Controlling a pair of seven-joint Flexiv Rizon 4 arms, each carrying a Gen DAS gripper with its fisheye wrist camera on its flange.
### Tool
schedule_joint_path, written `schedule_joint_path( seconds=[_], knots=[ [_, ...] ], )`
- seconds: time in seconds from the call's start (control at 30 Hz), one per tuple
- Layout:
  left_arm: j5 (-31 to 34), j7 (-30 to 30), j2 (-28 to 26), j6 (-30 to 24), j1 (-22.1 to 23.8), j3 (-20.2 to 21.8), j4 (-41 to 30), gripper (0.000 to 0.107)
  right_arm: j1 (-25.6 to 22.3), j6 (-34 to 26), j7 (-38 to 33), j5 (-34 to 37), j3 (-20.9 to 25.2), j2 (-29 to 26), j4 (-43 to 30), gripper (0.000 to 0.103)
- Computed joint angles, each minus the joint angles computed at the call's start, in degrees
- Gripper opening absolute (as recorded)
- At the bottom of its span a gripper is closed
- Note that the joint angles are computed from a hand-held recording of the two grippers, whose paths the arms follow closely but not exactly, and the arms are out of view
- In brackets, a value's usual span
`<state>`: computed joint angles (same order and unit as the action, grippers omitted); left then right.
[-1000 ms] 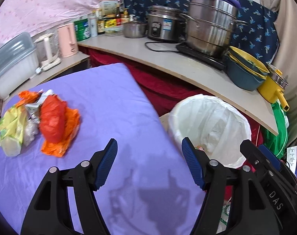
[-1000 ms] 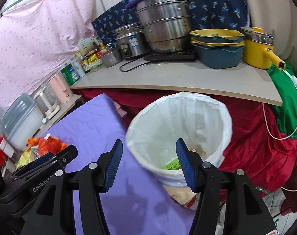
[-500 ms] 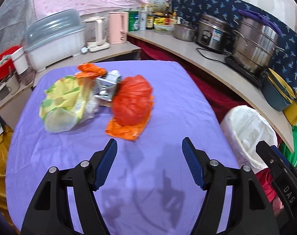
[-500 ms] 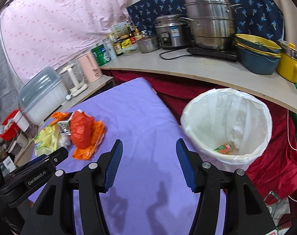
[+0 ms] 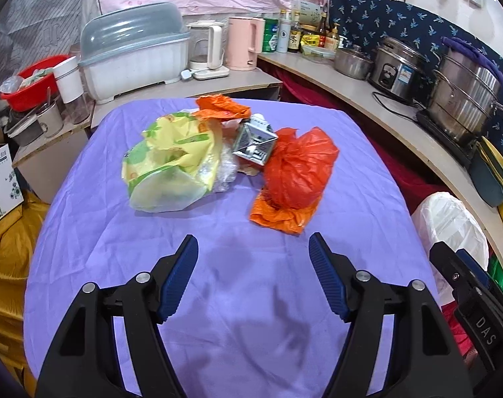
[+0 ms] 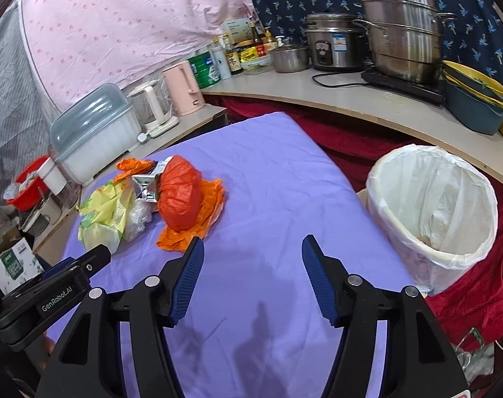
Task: Collect trash
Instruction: 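Move both tools back toward the pile of bags on the table, then grasp the yellow plastic bag with the left tool while the right tool grasps the orange bag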
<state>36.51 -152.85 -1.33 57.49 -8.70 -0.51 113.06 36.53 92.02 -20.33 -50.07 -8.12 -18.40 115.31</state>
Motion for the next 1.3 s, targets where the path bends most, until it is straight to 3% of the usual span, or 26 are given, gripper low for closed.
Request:
schedule_joint_path(
  seconds=[0.1, 0.6, 1.23, 1.3],
  knots=[
    [-0.54, -0.41, 0.37, 0.73, 0.73, 0.7, 1.33, 0.073, -0.91, -1.15, -2.23, 1.95, 2.57, -1.2, -1.57, 0.06],
    [-4.55, 1.09, 0.8, 7.29, 7.15, 3.72, 6.04, 0.081, -1.78, -6.41, -15.87, 17.1, 10.98, -11.05, -14.44, 0.066],
    [-12.79, 9.06, -8.76, 13.7, 8.25, 8.38, 0.39, 0.081, -2.59, -15.11, -28.09, 31.3, 17.5, -24.33, -35.31, 0.07],
    [-13.57, 9.87, -9.68, 13.87, 7.84, 8.85, -0.19, 0.075, -2.52, -15.69, -28.86, 32.35, 17.87, -25.03, -36.44, 0.07]
  ],
)
